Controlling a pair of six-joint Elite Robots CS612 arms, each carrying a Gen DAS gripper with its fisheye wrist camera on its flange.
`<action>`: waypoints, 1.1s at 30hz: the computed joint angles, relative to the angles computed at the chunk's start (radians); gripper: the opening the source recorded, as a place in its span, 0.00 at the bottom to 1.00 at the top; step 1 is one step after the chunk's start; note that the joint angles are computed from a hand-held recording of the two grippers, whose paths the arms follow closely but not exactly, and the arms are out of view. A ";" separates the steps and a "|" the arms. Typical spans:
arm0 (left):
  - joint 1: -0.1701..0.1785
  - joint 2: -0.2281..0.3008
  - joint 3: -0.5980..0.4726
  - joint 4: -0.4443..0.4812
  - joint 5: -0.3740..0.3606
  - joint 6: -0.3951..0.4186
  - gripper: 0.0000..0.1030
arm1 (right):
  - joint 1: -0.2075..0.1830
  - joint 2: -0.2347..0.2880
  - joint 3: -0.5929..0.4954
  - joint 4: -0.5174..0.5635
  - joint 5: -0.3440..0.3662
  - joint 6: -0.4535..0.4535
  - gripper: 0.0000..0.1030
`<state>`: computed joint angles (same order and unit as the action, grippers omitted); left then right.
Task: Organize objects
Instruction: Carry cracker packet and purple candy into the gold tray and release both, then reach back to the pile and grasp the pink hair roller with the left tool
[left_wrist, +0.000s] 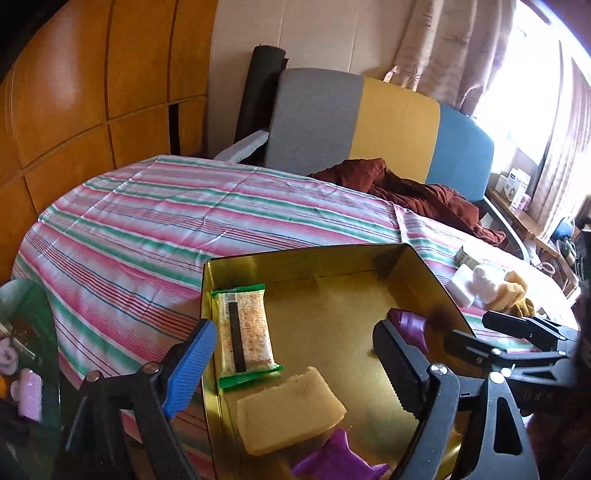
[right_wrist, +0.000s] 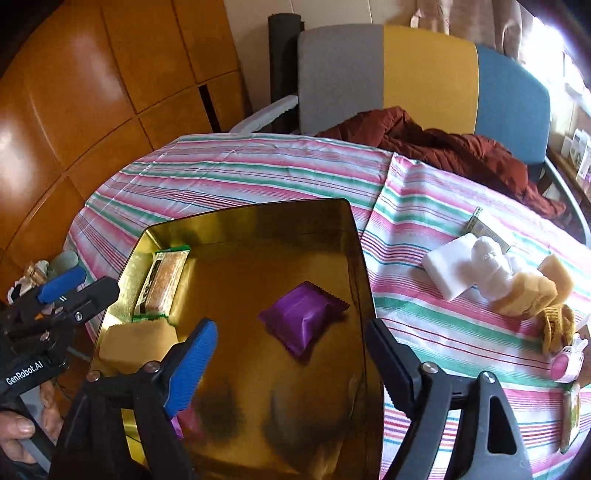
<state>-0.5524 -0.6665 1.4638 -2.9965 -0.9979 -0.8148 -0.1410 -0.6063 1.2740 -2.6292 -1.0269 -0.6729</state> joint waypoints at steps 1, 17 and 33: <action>-0.003 -0.001 0.000 0.003 0.007 0.004 0.86 | -0.001 -0.003 0.009 -0.011 -0.001 -0.004 0.86; -0.030 0.003 -0.011 0.024 0.015 0.050 0.89 | -0.024 -0.013 0.054 -0.085 -0.025 0.023 0.87; -0.050 0.017 -0.054 0.053 0.040 0.151 0.89 | -0.061 0.020 0.003 -0.178 -0.076 0.132 0.97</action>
